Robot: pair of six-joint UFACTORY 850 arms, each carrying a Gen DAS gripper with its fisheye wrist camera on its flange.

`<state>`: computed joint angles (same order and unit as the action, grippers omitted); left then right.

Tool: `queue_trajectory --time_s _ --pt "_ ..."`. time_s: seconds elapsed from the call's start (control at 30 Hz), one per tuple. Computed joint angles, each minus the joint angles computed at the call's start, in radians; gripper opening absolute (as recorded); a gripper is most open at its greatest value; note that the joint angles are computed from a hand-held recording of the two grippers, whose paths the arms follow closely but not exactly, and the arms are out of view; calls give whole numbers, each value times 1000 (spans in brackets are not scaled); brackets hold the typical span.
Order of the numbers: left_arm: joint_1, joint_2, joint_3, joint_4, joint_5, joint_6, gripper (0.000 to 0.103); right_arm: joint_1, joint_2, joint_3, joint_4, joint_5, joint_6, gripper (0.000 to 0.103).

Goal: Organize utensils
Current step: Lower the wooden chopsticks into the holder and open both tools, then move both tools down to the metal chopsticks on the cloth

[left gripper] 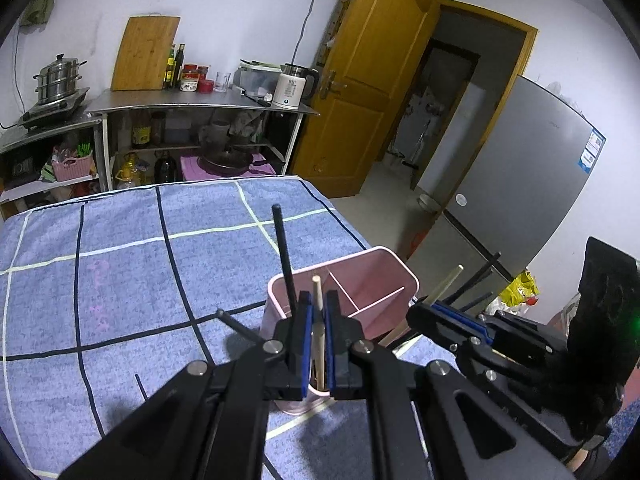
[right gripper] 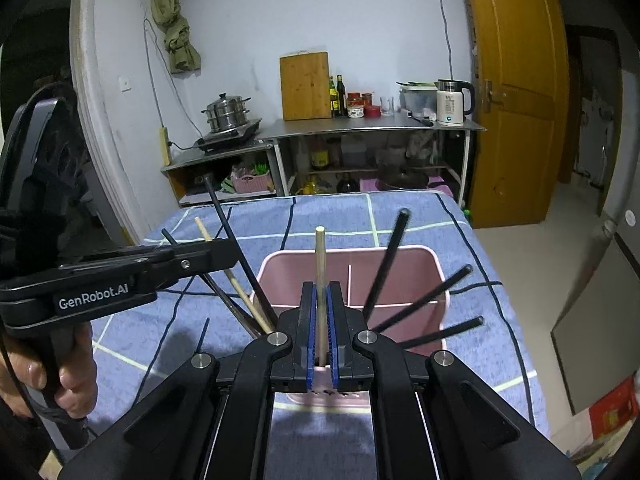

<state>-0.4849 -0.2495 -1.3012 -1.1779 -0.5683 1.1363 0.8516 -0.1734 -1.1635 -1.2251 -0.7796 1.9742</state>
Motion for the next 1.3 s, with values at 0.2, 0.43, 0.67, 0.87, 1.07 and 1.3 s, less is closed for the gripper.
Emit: queue_trajectory --time_s 0.2,0.43,0.67,0.87,1.07,1.3 --pt "13 31 29 -61 -11 56 36 26 13 -3 -17 -44 -2 14" --pt "38 85 74 -128 -12 115 45 70 31 -12 -45 -126 12 26" --pt "70 153 155 -218 -15 214 55 114 47 -4 -74 -162 59 26" --pt "91 212 245 -268 25 293 62 144 34 -3 -73 -155 79 26" --pt "116 265 333 -301 44 338 65 164 10 -4 -66 -120 94 26" --pt "150 296 417 -298 48 341 65 172 -16 4 -82 -57 144 26"
